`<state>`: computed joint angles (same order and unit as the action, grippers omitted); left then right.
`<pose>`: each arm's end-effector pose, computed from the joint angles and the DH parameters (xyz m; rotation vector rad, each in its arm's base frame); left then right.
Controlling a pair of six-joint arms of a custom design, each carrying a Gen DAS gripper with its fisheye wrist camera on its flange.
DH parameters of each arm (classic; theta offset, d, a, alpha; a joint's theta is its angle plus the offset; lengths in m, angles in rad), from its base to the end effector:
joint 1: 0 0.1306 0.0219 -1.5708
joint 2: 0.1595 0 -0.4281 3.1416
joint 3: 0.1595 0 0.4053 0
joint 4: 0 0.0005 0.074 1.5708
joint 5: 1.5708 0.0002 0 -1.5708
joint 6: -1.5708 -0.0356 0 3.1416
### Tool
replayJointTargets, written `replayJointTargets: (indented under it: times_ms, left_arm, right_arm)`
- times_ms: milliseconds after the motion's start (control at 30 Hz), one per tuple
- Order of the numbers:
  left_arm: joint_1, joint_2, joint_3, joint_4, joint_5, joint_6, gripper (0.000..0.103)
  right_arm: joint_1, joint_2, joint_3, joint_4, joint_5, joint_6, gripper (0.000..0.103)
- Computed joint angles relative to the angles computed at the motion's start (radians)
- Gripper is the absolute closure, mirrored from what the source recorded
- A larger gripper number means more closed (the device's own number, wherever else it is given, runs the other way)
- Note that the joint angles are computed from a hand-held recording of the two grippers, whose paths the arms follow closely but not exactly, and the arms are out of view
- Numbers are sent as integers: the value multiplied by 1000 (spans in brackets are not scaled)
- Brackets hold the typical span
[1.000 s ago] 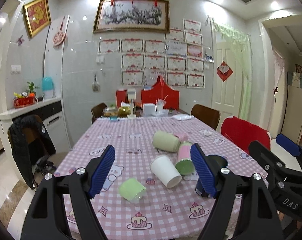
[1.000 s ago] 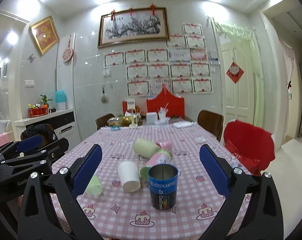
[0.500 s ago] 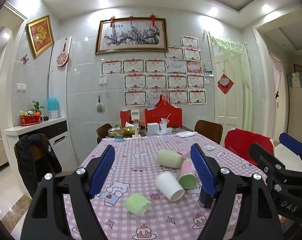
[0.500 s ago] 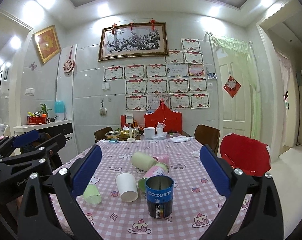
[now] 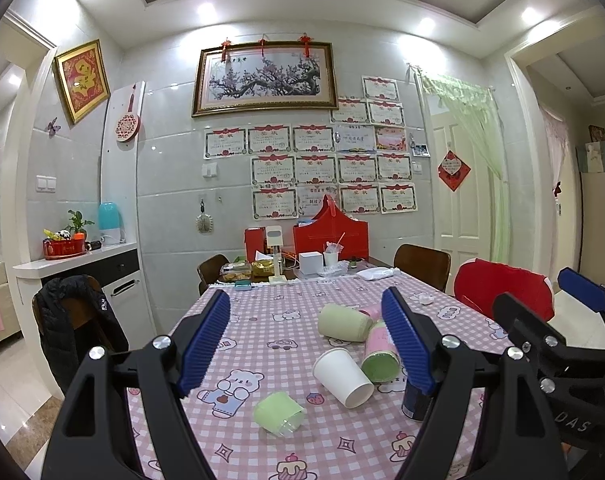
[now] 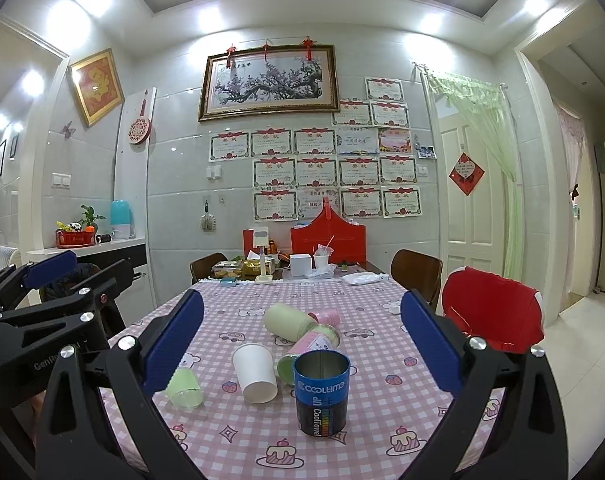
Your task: Flip cup upside down
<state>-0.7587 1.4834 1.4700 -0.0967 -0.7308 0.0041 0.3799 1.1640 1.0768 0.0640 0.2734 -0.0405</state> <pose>0.4209 -0.3669 0.5409 0.0780 1.6510 0.0340 0.4023 0.1497 0.5077 -0.0575 1.5932 0.1095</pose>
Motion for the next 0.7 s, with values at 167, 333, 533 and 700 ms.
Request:
replayJointTargets:
  times_ms: [167, 333, 533, 700]
  left_arm:
    - [1, 1, 4, -8, 4, 2, 26]
    - [0, 1, 3, -4, 4, -1, 26]
    - [1, 3, 3, 1, 6, -4, 26]
    - [2, 3, 3, 0, 7, -4, 26]
  right_arm:
    - [0, 3, 6, -11, -2, -3, 8]
    - [1, 3, 8, -12, -2, -4, 8]
    - [1, 3, 8, -14, -1, -3, 8]
    - [-1, 4, 10, -16, -4, -5, 8]
